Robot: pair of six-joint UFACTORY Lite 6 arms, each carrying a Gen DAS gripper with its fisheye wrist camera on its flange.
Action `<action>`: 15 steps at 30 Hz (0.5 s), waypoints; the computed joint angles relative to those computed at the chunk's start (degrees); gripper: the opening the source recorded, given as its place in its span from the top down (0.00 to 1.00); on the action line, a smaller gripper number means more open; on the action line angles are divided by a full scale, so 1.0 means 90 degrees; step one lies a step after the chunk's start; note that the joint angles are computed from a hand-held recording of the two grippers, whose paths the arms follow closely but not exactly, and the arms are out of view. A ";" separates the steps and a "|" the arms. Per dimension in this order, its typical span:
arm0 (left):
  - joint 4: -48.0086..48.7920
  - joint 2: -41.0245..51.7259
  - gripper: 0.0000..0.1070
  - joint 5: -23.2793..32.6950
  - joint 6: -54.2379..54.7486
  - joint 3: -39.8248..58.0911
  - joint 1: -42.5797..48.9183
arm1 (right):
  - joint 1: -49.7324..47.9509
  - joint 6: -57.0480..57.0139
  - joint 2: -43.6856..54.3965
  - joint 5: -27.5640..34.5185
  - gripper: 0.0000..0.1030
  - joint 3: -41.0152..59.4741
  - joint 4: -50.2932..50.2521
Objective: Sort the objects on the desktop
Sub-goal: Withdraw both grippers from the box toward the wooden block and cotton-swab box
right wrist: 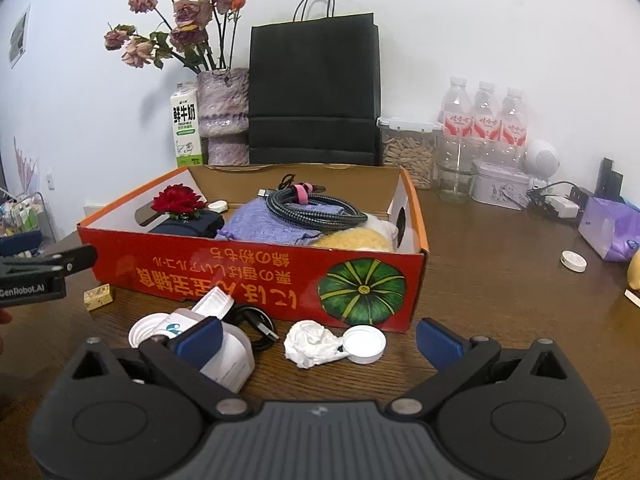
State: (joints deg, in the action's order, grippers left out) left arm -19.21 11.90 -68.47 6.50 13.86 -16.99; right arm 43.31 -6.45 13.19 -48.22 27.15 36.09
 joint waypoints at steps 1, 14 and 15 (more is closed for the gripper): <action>0.0063 -0.0019 0.04 0.0007 -0.0034 -0.0029 0.0064 | -0.0019 0.0079 -0.0075 -0.0042 0.00 -0.0088 -0.0098; 0.0541 -0.0124 0.04 0.1021 -0.0017 0.0195 0.0424 | -0.0075 0.0191 -0.0012 0.0048 0.00 -0.0107 0.0011; 0.0594 -0.0113 0.04 0.1157 -0.0021 0.0245 0.0459 | -0.0083 0.0206 -0.0006 0.0057 0.00 -0.0104 -0.0002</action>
State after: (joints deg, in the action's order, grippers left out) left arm -13.86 10.88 -58.06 6.31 16.06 -12.87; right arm 42.56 -4.59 13.14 -47.71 26.21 36.08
